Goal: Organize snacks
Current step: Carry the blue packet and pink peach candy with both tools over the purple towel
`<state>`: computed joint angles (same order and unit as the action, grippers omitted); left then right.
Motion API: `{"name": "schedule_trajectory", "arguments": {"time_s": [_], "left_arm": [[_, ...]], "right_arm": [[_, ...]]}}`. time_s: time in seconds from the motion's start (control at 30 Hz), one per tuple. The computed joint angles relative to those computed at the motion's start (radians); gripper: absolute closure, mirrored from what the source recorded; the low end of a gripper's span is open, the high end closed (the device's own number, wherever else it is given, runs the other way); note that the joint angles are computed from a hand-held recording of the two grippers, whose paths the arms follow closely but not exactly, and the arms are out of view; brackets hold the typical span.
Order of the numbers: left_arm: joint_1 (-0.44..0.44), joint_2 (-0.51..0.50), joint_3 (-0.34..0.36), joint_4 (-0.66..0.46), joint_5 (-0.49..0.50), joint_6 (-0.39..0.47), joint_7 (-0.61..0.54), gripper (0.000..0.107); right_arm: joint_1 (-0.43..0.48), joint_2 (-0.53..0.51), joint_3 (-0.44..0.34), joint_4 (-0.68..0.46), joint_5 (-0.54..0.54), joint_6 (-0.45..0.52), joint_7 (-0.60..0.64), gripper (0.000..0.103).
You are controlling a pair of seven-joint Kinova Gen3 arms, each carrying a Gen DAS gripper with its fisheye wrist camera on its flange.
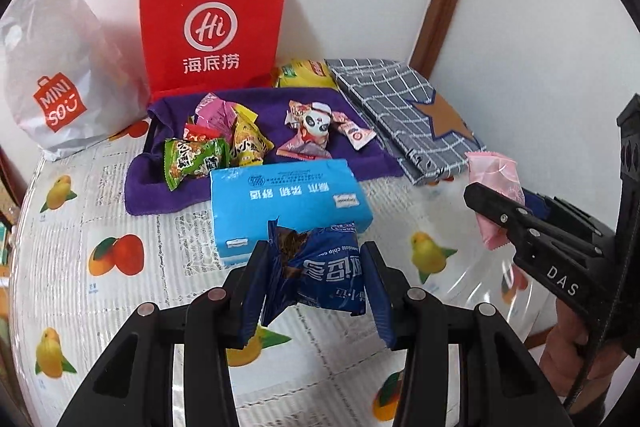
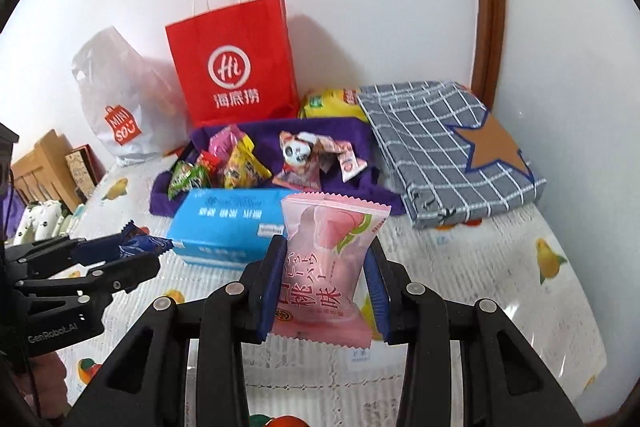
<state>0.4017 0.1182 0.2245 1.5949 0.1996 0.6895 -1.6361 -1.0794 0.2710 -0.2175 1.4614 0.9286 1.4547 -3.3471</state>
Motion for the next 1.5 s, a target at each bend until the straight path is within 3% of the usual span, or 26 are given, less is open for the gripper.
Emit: {"name": "schedule_trajectory", "arguments": {"time_s": [0.2, 0.53, 1.0, 1.5], "left_arm": [[0.013, 0.000, -0.005, -0.026, -0.003, 0.008, 0.102, 0.064], [0.021, -0.009, -0.021, -0.070, -0.114, 0.019, 0.245, 0.064], [-0.020, 0.070, -0.034, -0.180, -0.106, 0.050, 0.179, 0.064], [-0.029, 0.210, -0.068, -0.360, -0.138, 0.107, 0.184, 0.064]], "right_arm": [[0.021, -0.053, -0.021, 0.040, 0.002, -0.039, 0.026, 0.064], [0.100, -0.089, -0.037, 0.048, -0.022, -0.116, 0.115, 0.064], [0.136, -0.009, 0.036, -0.078, -0.024, -0.184, 0.260, 0.064], [0.211, 0.054, 0.126, -0.184, -0.062, -0.279, 0.423, 0.064]]}}
